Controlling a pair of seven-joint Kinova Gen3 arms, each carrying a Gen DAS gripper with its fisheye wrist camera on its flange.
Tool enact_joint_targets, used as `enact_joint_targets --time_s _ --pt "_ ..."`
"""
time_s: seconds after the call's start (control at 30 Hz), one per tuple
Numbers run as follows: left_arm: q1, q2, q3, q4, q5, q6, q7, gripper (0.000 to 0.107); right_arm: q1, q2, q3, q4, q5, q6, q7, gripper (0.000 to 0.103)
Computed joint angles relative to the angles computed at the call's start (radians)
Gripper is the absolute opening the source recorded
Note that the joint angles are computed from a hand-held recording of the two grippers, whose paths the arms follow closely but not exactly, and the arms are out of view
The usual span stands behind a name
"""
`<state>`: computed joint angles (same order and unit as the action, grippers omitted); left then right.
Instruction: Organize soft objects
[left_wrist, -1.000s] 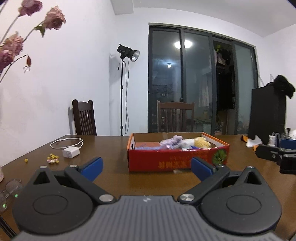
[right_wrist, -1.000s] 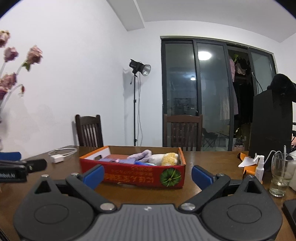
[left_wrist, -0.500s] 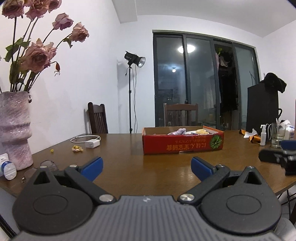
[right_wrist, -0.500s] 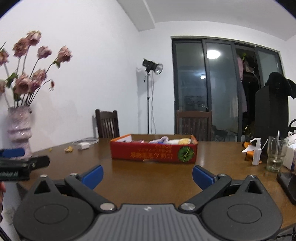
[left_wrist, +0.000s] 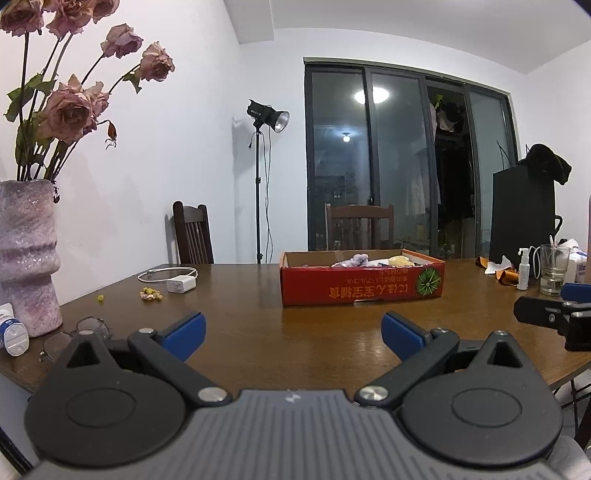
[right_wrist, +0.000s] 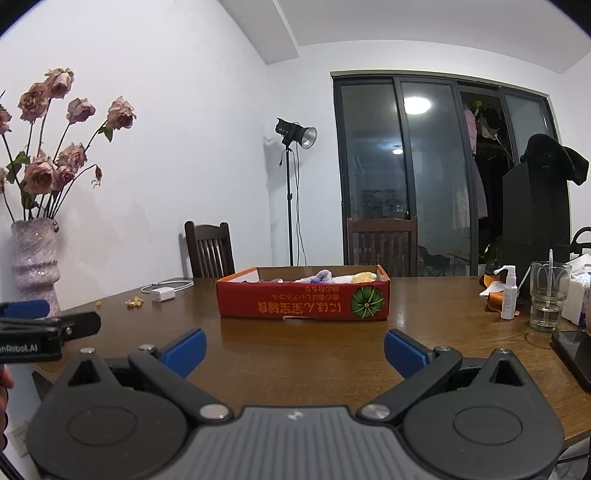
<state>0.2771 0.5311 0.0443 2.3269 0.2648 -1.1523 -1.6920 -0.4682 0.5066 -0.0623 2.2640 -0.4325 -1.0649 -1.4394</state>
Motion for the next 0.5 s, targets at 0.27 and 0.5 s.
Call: enact_joint_targets --time_s 0.27,0.5 --pt "-0.001 0.005 -0.002 -0.003 -0.002 0.005 -0.007 0.103 -0.011 0.005 0.004 -0.01 -0.021 0.007 0.025 0.103" --pt "-0.006 0.007 -0.002 -0.009 -0.007 0.018 -0.007 0.103 -0.017 0.01 0.003 -0.021 -0.027 0.017 0.037 0.103"
